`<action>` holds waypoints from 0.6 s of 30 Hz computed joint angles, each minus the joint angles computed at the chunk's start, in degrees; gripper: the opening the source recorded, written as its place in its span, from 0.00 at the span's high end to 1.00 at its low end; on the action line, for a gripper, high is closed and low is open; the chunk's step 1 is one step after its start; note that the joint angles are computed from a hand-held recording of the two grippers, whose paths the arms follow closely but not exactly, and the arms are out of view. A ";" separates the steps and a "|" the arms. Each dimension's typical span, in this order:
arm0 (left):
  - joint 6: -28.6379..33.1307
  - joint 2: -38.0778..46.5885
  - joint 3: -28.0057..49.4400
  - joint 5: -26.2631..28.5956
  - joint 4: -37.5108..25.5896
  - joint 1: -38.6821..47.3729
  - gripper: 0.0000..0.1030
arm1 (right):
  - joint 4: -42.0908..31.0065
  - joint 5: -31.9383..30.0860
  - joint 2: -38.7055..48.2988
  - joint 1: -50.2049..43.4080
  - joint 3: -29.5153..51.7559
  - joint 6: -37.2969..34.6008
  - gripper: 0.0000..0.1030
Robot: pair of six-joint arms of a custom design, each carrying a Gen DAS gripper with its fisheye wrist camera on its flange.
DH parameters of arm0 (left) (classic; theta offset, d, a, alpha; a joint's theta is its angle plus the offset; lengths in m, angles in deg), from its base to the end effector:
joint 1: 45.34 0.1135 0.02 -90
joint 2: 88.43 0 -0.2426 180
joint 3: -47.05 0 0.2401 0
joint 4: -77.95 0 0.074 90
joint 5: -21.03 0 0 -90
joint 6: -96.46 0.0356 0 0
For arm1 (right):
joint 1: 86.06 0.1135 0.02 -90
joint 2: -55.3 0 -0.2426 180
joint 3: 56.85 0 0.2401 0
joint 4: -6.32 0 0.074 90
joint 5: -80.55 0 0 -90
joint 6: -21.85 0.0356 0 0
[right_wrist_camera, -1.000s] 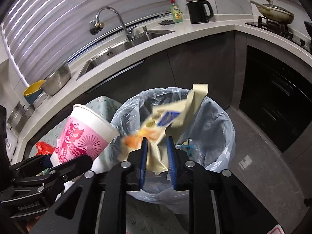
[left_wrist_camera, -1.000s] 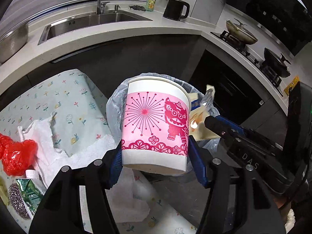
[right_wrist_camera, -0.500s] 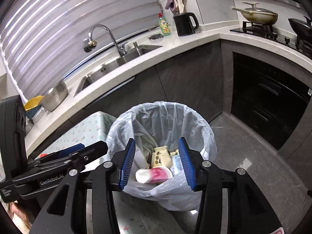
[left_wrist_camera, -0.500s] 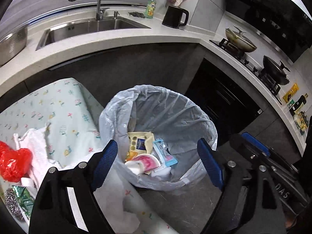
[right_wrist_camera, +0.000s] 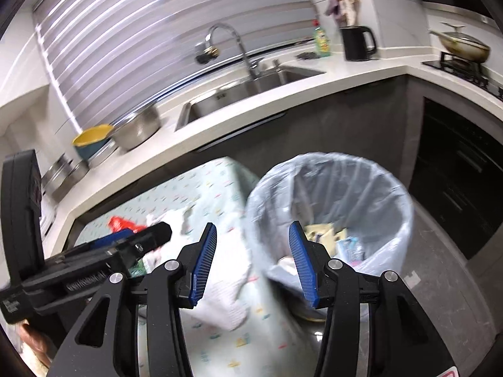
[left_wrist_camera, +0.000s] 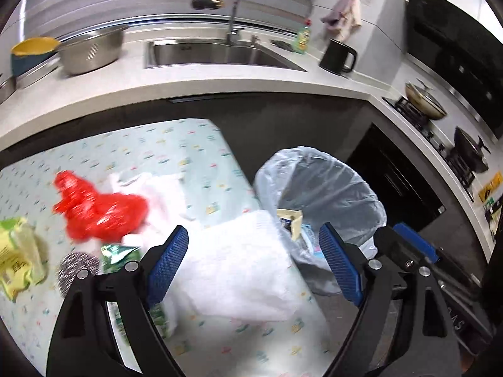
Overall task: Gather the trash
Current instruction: 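Grasp the green drink carton with the left tool while the right tool grasps the white paper towel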
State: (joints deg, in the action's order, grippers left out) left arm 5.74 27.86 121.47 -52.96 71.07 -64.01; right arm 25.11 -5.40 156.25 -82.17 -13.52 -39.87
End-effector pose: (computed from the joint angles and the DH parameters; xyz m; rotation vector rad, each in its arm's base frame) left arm 0.3546 -0.1302 0.0894 0.5069 2.3838 -0.4916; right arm 0.2795 0.0165 0.0803 0.5138 2.1967 0.2226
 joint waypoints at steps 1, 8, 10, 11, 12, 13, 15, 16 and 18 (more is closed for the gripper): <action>0.35 -0.72 -1.31 -0.16 0.65 1.19 0.20 | -0.31 0.65 0.94 1.53 0.69 0.21 0.54; 2.15 -0.94 -5.43 0.31 2.12 9.21 0.16 | -1.04 2.46 9.50 9.08 6.41 3.39 0.54; 2.53 0.29 -5.67 0.67 2.11 11.30 0.16 | -1.45 2.82 12.07 10.19 8.33 3.92 0.54; 2.53 0.87 -5.81 0.92 2.21 12.20 0.16 | -1.81 3.00 13.50 10.61 9.44 4.12 0.54; 2.42 1.50 -5.96 1.11 2.38 13.04 0.16 | -1.78 3.10 14.83 10.90 10.27 4.44 0.54; 2.43 2.10 -6.19 1.22 2.68 13.83 0.16 | -1.70 3.02 16.10 11.04 11.03 4.75 0.54; 2.41 3.58 -6.07 1.07 2.87 15.09 0.15 | -1.88 3.22 18.43 11.32 12.59 5.22 0.54; 2.55 4.28 -6.05 1.08 2.90 15.48 0.15 | -1.96 3.25 19.43 11.37 13.18 5.43 0.54; 2.83 5.75 -6.07 0.73 3.04 16.23 0.15 | -2.32 3.16 21.58 11.47 14.63 5.88 0.54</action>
State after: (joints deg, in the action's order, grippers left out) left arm 8.57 33.61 115.40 -52.23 74.11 -47.78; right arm 22.79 -2.24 177.82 -70.69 1.11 -33.99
